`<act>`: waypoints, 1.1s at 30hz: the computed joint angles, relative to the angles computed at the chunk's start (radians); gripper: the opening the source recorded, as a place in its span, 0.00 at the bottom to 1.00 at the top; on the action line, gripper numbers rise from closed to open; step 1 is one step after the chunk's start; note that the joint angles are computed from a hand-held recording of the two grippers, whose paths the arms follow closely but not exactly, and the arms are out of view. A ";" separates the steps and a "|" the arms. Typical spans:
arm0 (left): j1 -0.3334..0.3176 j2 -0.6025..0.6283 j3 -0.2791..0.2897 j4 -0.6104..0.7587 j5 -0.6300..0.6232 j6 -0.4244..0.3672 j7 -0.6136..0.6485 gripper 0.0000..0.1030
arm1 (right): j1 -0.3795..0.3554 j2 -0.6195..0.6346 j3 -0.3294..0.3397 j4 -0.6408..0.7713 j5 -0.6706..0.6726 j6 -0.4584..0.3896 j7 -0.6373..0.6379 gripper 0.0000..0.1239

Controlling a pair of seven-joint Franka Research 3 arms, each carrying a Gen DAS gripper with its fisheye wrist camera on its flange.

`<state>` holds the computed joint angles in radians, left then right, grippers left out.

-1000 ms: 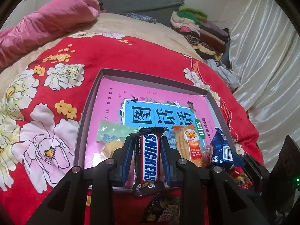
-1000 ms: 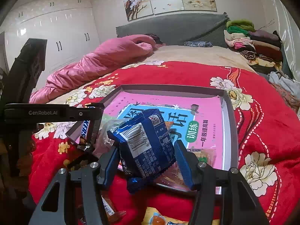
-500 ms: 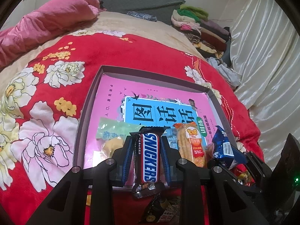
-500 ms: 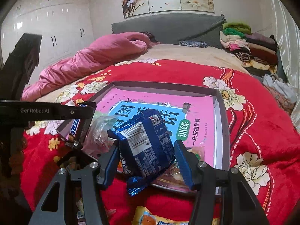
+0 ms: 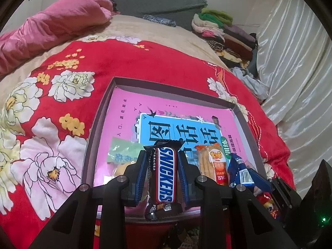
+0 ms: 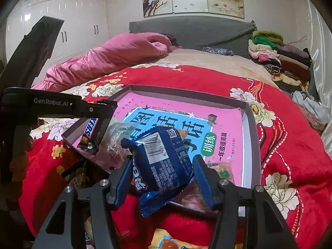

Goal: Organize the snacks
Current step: 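Lower the Snickers bar into the lid and open left while right holds the blue packet above it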

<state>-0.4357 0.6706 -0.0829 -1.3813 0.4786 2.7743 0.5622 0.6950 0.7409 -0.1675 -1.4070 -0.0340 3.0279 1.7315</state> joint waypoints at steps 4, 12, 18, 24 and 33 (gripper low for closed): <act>-0.006 0.014 0.007 0.021 0.006 -0.015 0.001 0.29 | 0.011 0.003 -0.019 0.001 -0.002 0.000 0.014 0.47; -0.003 0.023 0.003 0.019 0.005 -0.020 0.003 0.29 | 0.020 0.002 -0.036 -0.003 -0.011 0.001 0.048 0.47; 0.004 0.025 -0.010 0.017 -0.010 -0.016 0.027 0.29 | -0.008 -0.002 0.000 -0.004 0.003 0.005 0.033 0.47; 0.010 0.022 -0.018 0.010 -0.026 -0.005 0.049 0.29 | -0.032 -0.003 0.035 -0.004 0.032 0.011 0.002 0.47; 0.010 0.015 -0.022 -0.001 -0.041 -0.002 0.065 0.29 | -0.046 -0.012 0.059 -0.017 0.067 0.028 -0.026 0.48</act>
